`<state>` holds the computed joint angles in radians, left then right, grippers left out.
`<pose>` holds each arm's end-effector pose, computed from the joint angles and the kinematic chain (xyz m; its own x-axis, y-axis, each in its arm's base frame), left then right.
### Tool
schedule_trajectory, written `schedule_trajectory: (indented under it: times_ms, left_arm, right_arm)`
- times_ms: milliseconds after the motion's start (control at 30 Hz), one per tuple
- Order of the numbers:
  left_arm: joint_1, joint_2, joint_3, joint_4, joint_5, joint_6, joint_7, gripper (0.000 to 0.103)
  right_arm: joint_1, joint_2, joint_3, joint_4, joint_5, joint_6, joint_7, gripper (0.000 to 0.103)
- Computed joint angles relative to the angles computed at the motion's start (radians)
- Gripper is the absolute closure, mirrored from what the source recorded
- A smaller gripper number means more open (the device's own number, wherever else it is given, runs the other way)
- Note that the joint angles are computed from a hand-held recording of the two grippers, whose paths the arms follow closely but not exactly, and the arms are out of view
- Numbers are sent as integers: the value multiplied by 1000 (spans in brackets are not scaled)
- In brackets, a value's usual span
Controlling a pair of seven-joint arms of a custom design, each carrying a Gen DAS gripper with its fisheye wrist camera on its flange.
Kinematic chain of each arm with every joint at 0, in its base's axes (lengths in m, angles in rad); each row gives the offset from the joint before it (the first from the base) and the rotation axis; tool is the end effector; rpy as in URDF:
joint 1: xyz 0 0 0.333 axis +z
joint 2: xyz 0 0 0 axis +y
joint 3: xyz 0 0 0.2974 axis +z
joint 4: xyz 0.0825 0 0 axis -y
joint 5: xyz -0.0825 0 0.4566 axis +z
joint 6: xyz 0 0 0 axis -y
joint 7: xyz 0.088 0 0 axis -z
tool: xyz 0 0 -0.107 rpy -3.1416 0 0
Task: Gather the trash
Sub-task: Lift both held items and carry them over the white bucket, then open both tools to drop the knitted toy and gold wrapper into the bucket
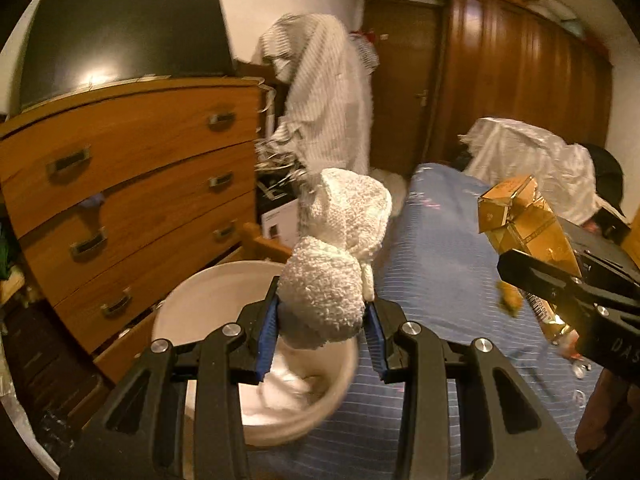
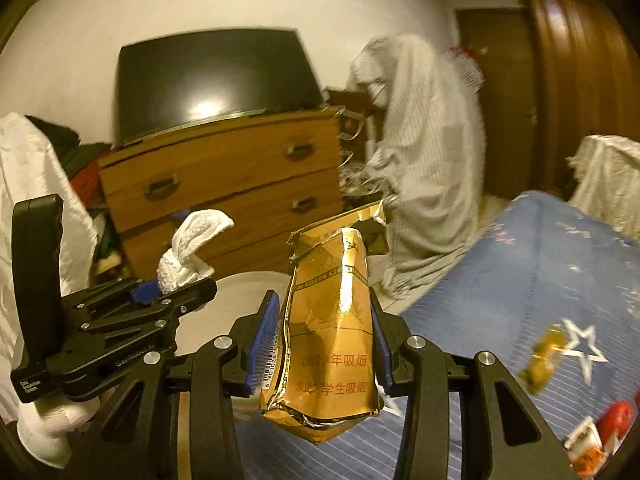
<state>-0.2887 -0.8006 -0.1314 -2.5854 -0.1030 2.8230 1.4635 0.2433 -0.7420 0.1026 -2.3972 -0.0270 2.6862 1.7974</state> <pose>0.4063 -0.1842 0.6015 -0.2971 -0.9497 0.0984 -0.5150 0.0726 -0.8541 0.4289 0.1672 0.6701 0.2022 -0.9744 -0.0979 -0.5228 -0.0228 -0.8522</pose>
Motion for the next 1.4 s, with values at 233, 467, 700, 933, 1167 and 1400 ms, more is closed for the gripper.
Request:
schedule_trajectory:
  times_ms: [233, 467, 700, 933, 1167, 1400]
  left_arm:
    - [55, 116, 35, 85, 4, -81, 28, 67]
    - [118, 257, 37, 184, 7, -173, 61, 67]
    - [147, 354, 38, 242, -20, -224, 95, 67]
    - [165, 385, 33, 251, -32, -223, 108, 67]
    - [172, 399, 32, 260, -38, -225, 115, 67]
    - [176, 408, 31, 264, -39, -222, 119, 67]
  right_arm:
    - [109, 329, -88, 268, 161, -140, -150, 59]
    - [84, 593, -61, 518, 240, -329, -229, 59]
    - [62, 711, -32, 623, 223, -395, -231, 59]
    - [53, 727, -27, 623, 229, -395, -242, 59]
    - [51, 732, -26, 621, 233, -387, -244, 59]
    - [49, 734, -26, 622, 236, -388, -248, 59]
